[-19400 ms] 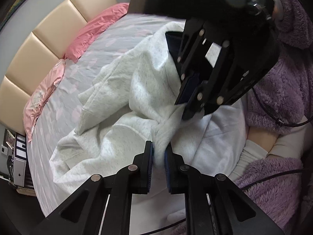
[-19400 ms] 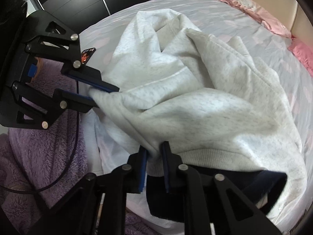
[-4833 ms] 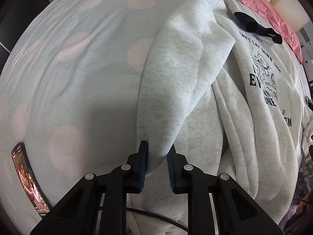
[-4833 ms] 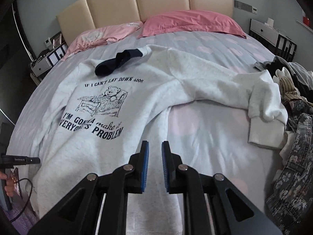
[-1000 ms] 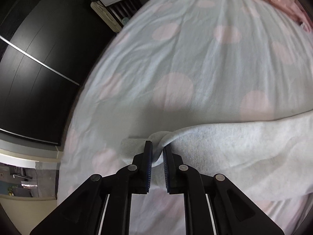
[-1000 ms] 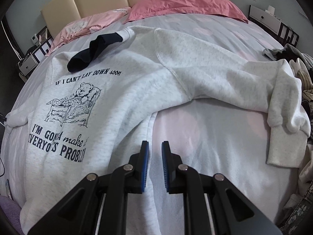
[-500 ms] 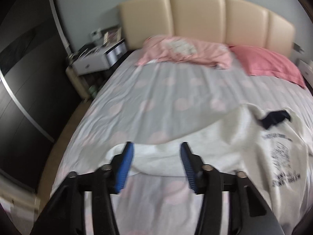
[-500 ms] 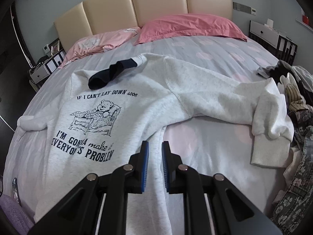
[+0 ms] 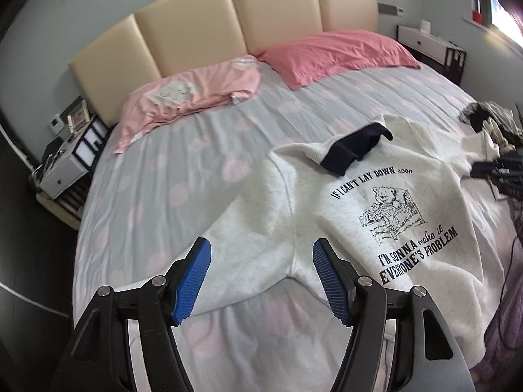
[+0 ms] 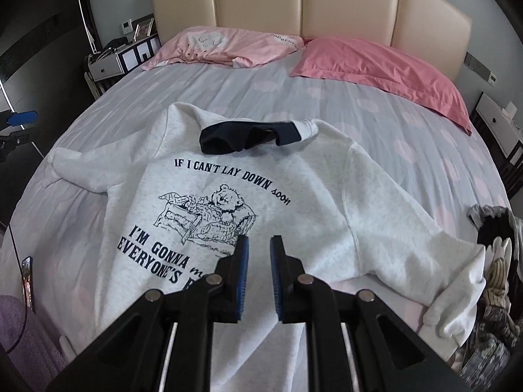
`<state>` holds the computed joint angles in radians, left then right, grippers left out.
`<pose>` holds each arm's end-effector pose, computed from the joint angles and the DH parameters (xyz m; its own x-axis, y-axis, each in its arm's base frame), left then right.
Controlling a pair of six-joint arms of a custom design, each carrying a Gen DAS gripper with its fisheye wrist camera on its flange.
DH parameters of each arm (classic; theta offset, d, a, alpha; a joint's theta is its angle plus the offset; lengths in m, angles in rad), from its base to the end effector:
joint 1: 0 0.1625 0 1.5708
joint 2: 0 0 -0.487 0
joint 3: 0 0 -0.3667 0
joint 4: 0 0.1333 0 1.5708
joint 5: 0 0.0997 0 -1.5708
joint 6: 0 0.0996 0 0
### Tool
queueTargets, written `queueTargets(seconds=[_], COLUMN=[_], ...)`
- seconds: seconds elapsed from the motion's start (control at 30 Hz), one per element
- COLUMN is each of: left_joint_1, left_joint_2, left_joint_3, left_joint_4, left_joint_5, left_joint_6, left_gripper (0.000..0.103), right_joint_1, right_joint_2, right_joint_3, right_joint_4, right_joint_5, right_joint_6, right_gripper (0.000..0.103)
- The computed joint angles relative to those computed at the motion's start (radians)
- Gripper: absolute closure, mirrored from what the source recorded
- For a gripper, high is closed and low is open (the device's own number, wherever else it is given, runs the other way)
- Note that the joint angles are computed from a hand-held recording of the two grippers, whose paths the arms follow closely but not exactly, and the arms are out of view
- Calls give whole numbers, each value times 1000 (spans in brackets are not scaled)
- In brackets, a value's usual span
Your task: Fold clothes
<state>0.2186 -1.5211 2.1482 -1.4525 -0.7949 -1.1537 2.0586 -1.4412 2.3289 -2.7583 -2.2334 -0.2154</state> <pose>-0.2939 -0.2733 0.3139 -0.5307 0.1783 -0.8286 0.5730 0.7958 -0.1957 0.2571 -0.3309 0.3154 -0.6678 -0.3846 0.6373 -0.6045 0.7798 -0.1629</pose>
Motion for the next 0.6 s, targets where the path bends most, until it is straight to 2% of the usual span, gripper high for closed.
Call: queueTargets(seconds=[0.17, 0.27, 0.33, 0.4, 0.6], left_joint_1=[124, 215, 279, 341, 481], left_joint_2=[47, 93, 143, 203, 393], left_joint_3=[41, 83, 114, 142, 143], left_joint_4=[-204, -387, -525, -674, -1039], left_joint_5=[6, -13, -37, -63, -60], left_joint_6=[174, 284, 364, 443, 623], left_gripper=[36, 44, 55, 61, 61], right_joint_1=[-43, -87, -119, -152, -237], right_joint_2=[125, 194, 241, 287, 400], right_joint_3=[-105, -153, -173, -196, -254], right_joint_4=[42, 37, 19, 10, -28], right_joint_5=[1, 8, 4, -4, -19], right_joint_6=[-58, -81, -105, -124, -206], right_gripper=[89, 91, 91, 91, 91])
